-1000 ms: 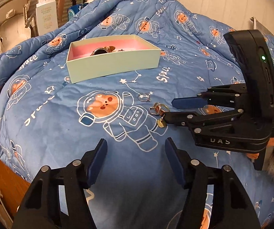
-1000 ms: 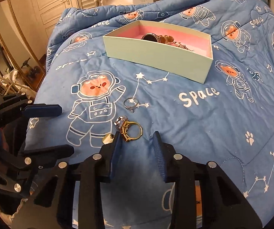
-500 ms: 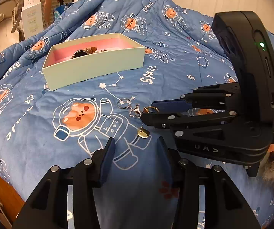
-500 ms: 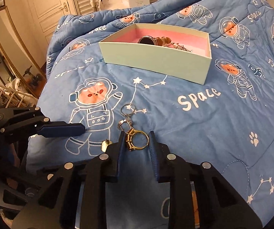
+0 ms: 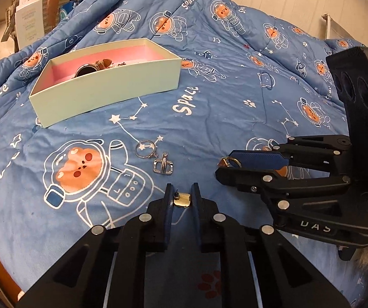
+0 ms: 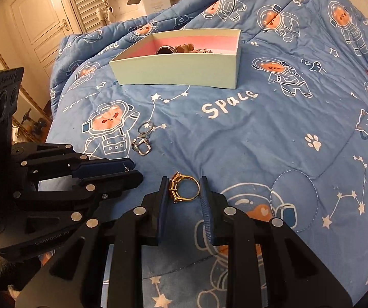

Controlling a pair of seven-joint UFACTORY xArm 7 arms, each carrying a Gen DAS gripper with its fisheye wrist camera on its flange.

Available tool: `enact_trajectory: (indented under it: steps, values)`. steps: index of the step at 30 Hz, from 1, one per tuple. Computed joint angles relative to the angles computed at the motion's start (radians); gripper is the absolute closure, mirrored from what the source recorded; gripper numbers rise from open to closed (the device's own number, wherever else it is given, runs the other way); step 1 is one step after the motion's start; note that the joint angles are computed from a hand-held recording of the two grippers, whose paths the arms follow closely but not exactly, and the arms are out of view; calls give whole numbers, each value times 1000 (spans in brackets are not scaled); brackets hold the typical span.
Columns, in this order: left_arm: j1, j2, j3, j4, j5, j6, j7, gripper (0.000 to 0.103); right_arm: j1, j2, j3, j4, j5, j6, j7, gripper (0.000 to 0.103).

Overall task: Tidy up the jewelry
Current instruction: 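Grasp a gold tag charm with the left tool while the right tool grasps the gold ring, then carry the tag charm and gold ring into the box and open both tools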

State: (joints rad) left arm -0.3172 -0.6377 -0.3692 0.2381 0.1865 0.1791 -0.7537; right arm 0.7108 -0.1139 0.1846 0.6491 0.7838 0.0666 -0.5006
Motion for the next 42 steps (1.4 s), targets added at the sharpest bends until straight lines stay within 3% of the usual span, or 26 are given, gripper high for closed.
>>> enact_trajectory:
  steps: [12,20,25,35,42]
  values:
    - [-58,-134,29,-52,-32,56,-19,89,6,-31,-11,-28,-90,2,108,78]
    - [-77,-261,56,-71,-48,130,-1,89,58,-51,-42,-6,-4,14,32,78]
    - [-63,-306,76,-67,-50,164,26,89,84,-50,-59,40,106,41,-67,78]
    - [1,-320,125,-35,-51,175,133,89,10,-7,1,152,95,70,-119,78]
    - [57,-278,154,13,-56,147,220,89,-51,46,40,247,-18,94,-87,78]
